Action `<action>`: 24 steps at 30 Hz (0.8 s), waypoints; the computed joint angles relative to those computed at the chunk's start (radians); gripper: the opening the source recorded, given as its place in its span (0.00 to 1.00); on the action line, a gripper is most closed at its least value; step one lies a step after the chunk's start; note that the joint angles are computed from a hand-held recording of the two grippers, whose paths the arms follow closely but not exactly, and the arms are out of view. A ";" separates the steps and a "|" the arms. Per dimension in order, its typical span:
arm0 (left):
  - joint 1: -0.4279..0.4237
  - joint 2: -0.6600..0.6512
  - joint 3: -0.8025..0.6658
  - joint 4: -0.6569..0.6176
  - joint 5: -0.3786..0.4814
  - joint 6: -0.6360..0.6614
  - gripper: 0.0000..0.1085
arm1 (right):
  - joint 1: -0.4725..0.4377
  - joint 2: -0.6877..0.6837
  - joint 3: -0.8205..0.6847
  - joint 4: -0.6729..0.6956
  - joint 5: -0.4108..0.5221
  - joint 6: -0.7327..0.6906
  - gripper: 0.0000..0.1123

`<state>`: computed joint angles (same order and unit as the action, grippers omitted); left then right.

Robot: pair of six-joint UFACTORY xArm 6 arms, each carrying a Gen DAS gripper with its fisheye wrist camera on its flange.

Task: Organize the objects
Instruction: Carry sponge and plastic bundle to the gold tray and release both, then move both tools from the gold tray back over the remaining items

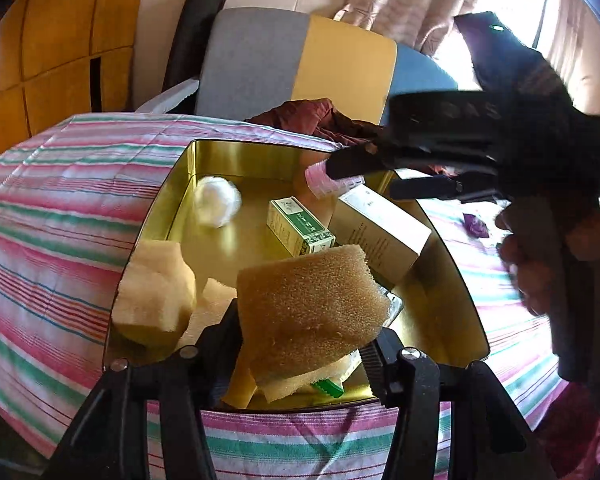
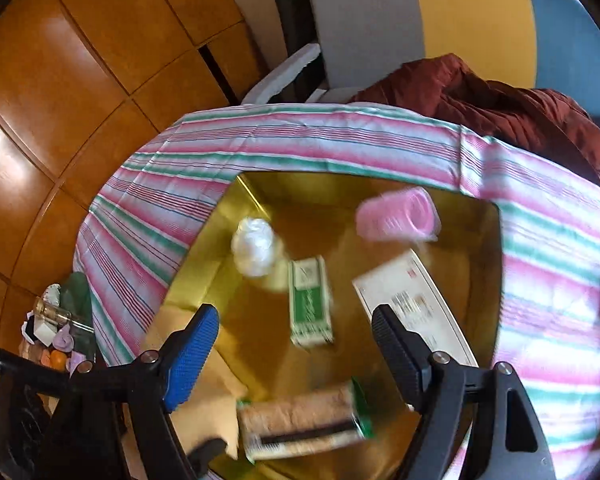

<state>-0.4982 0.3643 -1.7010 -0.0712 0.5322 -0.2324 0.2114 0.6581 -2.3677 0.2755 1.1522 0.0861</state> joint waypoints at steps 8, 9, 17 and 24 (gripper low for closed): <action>-0.012 0.049 -0.072 -0.019 0.032 0.000 0.76 | -0.012 -0.272 0.443 -0.002 -0.193 0.002 0.72; -0.013 0.042 -0.061 -0.032 0.018 0.006 0.79 | -0.016 -0.290 0.472 0.002 -0.206 0.005 0.72; -0.040 0.106 -0.121 -0.014 -0.050 -0.082 0.79 | -0.043 -0.446 0.697 -0.038 -0.304 0.069 0.72; -0.078 0.226 -0.330 -0.215 0.004 0.076 0.82 | -0.101 -0.597 0.870 -0.131 -0.400 0.174 0.72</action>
